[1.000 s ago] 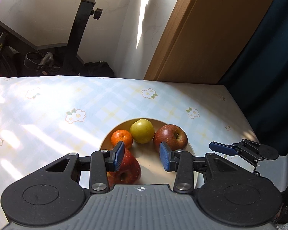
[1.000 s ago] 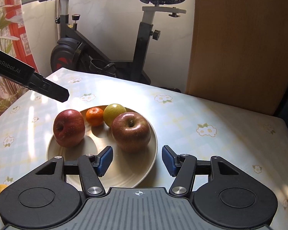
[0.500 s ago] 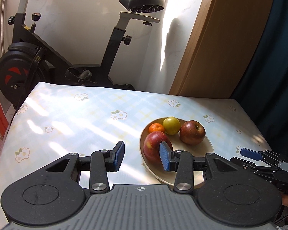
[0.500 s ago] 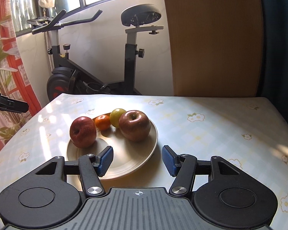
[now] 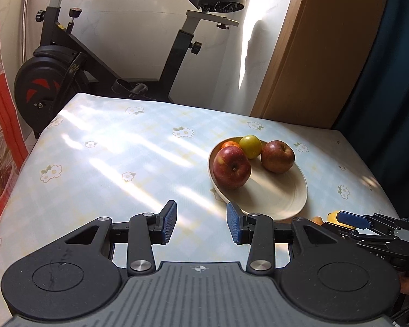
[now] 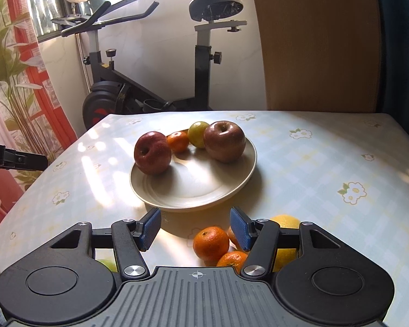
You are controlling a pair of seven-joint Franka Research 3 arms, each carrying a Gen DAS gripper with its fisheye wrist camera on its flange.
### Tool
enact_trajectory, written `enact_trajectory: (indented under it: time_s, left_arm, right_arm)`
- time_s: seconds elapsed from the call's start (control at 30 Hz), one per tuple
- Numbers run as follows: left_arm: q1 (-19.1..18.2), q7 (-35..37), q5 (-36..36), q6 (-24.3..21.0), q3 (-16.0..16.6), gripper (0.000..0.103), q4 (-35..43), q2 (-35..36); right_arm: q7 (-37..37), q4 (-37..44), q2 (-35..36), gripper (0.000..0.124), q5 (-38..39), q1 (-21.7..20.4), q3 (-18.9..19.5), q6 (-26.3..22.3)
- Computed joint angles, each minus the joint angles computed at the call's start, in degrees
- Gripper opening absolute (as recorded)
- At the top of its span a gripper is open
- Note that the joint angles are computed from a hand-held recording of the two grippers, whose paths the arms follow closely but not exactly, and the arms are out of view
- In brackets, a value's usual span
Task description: Organize fruits
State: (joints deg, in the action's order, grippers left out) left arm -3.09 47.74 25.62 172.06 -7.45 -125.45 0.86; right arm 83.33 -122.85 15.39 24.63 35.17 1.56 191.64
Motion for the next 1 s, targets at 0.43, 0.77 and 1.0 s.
enact_trajectory:
  time_s: [0.43, 0.77, 1.0]
  left_arm:
    - [-2.2, 10.6, -14.2, 0.4, -1.7, 0.042, -4.2, -0.6]
    - [-2.9, 8.6, -12.9, 0.8, -1.8, 0.042, -6.3, -1.7]
    - [-3.3, 6.6, -12.5, 1.0, -1.9, 0.042, -7.7, -2.7]
  right_arm:
    - [-0.1, -3.0, -2.1, 0.054, -1.6, 8.3, -6.5, -2.9]
    - [0.8, -5.8, -2.8, 0.053, -4.8, -3.5, 6.0, 0.6]
    - [4.5, -7.8, -3.6, 0.054, -10.0, -12.0, 14.1, 2.0]
